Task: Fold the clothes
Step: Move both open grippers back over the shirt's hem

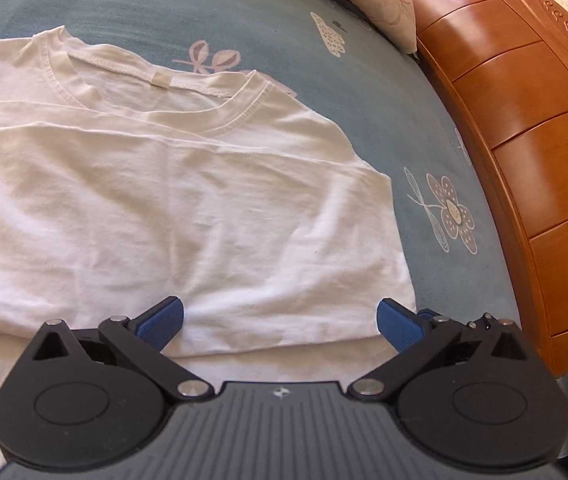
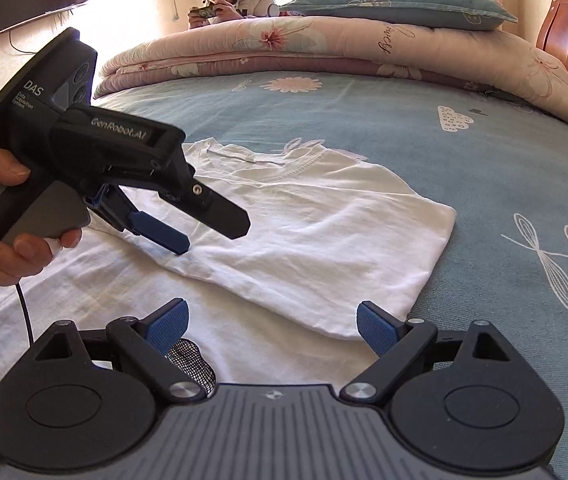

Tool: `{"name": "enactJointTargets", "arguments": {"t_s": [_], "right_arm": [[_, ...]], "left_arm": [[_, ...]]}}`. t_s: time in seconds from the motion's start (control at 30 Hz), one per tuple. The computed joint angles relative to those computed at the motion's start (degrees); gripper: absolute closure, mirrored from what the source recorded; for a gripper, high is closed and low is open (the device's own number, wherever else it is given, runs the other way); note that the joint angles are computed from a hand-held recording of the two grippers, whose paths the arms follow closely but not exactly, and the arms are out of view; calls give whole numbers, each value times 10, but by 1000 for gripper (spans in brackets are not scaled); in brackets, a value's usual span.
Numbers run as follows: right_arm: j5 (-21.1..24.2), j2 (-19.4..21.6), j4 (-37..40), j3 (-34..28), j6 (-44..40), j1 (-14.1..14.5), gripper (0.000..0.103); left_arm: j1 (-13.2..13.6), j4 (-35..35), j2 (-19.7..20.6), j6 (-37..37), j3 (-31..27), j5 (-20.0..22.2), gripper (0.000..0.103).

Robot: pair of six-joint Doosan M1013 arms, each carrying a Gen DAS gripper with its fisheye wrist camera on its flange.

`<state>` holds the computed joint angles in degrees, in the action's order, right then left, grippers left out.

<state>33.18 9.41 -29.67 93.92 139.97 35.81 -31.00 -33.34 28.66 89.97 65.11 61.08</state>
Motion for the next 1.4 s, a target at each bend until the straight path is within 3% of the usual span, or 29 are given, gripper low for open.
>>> {"name": "enactJointTargets", "arguments": {"t_s": [0.37, 0.5, 0.6, 0.63, 0.67, 0.77, 0.87, 0.97, 1.1, 1.3, 1.4], "right_arm": [[24, -19, -40, -6, 95, 6, 8], [80, -28, -92, -28, 173, 37, 4], [57, -35, -157, -22, 241, 60, 0], [55, -31, -165, -23, 249, 66, 0], [59, -23, -161, -27, 245, 70, 0], [106, 16, -133, -50, 211, 81, 0], [155, 54, -131, -73, 186, 89, 0], [171, 72, -126, -83, 190, 85, 0], [162, 80, -96, -77, 188, 77, 0], [156, 80, -143, -63, 214, 86, 0], [160, 81, -150, -64, 215, 88, 0]], "left_arm": [[-15, 195, -83, -14, -6, 41, 1], [-12, 204, -132, 41, 27, 23, 1], [-6, 200, -165, 62, 85, -44, 1], [-8, 216, -176, 57, 119, -88, 1], [-12, 247, -183, 40, 147, -123, 1], [-20, 337, -181, -23, 197, -164, 1], [-11, 332, -167, -34, 219, -168, 1], [-9, 333, -156, -45, 220, -153, 1], [-11, 342, -164, -33, 240, -189, 1], [-11, 350, -182, -42, 285, -278, 1], [-13, 361, -185, -52, 292, -294, 1]]}}
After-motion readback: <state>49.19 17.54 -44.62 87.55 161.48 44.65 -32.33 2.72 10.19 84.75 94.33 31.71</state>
